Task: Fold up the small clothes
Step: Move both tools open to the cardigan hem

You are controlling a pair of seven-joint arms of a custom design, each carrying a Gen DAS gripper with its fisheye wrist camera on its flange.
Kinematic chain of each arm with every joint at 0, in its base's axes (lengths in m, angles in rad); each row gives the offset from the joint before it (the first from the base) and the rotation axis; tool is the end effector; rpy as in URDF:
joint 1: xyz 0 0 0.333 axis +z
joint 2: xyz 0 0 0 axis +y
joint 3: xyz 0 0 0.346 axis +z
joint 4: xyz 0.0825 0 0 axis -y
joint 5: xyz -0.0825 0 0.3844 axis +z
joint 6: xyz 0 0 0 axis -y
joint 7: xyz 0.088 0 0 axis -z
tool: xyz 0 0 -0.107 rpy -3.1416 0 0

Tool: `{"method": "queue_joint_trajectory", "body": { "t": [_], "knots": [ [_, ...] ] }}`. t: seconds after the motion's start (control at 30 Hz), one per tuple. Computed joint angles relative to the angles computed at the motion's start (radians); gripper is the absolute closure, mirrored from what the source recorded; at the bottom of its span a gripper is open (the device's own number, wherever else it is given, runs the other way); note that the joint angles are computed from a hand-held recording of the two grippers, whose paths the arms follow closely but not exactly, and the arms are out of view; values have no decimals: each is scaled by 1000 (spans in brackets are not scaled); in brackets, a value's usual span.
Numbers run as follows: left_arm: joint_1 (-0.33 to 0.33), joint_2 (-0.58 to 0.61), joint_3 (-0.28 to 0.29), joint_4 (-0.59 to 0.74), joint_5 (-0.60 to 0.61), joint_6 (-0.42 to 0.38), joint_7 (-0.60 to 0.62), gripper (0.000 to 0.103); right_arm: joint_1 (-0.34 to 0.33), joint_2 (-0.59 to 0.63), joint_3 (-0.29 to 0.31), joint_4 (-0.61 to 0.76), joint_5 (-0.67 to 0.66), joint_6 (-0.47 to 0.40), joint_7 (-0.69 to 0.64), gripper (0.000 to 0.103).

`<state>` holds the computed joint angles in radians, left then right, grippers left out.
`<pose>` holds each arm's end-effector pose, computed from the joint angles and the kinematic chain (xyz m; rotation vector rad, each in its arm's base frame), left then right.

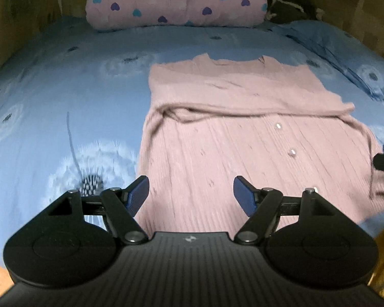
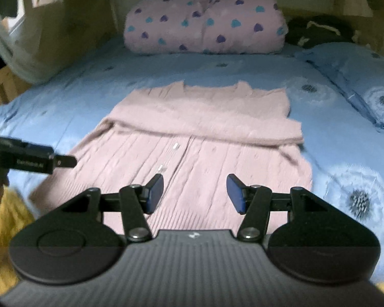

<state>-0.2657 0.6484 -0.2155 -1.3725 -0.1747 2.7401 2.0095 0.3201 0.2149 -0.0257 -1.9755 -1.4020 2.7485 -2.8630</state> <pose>0.7264 -0.3162 0.4500 -1.1264 2.3972 -0.9511 0.5883 0.2208 0.4258 -1.3472 1.9219 -0.8643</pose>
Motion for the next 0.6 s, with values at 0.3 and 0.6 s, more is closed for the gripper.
{"method": "queue_joint_trajectory", "body": {
  "t": [0.3,0.6],
  "knots": [
    [87,-121,-102,-229,-115,58,221,26,27,4,21,-40,94,12,-143,47],
    [42,-153,-50,-306,-92,51,269,26,50,22,24,-53,145,14,-307,47]
  ]
}}
